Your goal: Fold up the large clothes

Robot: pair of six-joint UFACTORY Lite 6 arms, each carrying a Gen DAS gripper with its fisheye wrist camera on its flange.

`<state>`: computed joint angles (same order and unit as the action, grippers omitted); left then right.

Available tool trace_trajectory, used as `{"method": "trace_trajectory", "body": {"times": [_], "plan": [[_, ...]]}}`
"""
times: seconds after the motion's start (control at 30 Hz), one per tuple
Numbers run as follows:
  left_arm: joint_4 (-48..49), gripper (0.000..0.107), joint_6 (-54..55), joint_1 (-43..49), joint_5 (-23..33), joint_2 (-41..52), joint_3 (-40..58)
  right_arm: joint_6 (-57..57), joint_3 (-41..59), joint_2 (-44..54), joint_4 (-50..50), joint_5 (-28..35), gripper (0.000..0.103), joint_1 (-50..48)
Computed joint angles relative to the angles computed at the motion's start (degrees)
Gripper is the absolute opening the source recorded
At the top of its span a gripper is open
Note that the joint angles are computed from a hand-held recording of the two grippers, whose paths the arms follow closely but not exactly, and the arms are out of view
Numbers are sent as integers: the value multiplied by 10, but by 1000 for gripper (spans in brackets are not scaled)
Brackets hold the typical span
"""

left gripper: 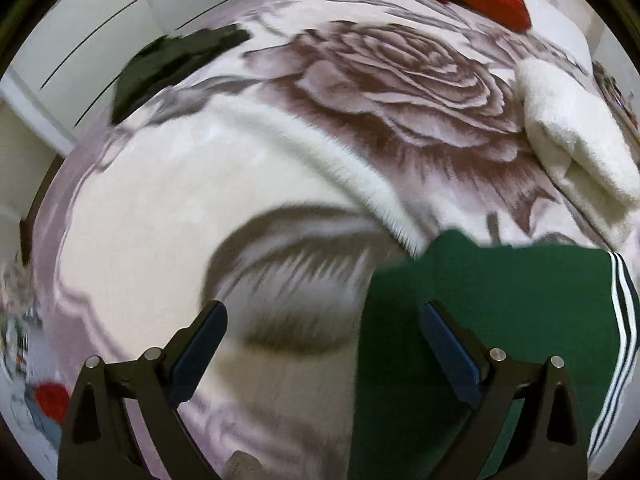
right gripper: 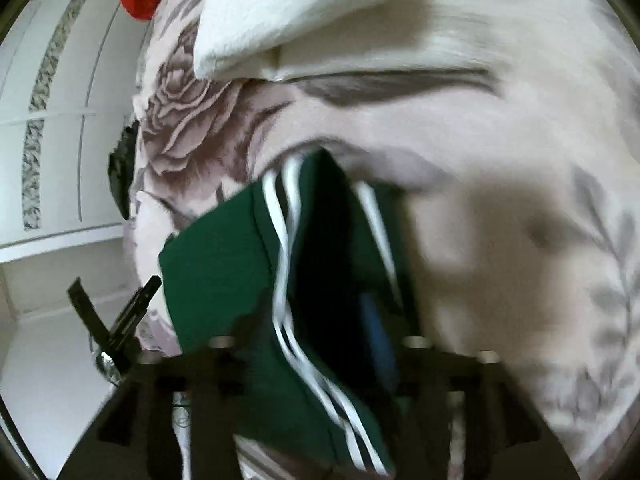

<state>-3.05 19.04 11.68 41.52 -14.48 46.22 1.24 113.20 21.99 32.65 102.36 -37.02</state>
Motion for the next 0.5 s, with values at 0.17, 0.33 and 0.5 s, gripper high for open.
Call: {"method": "trace_trajectory", "body": {"times": [0.17, 0.33, 0.5], "plan": [[26, 100, 16, 77, 104, -187, -109, -65, -300, -211, -8, 60, 61, -154], [46, 100, 35, 111, 201, -306, -174, -78, -564, -354, -25, 16, 61, -170], [68, 100, 27, 83, 235, -389, -208, -72, -623, -392, 27, -29, 62, -189]]}}
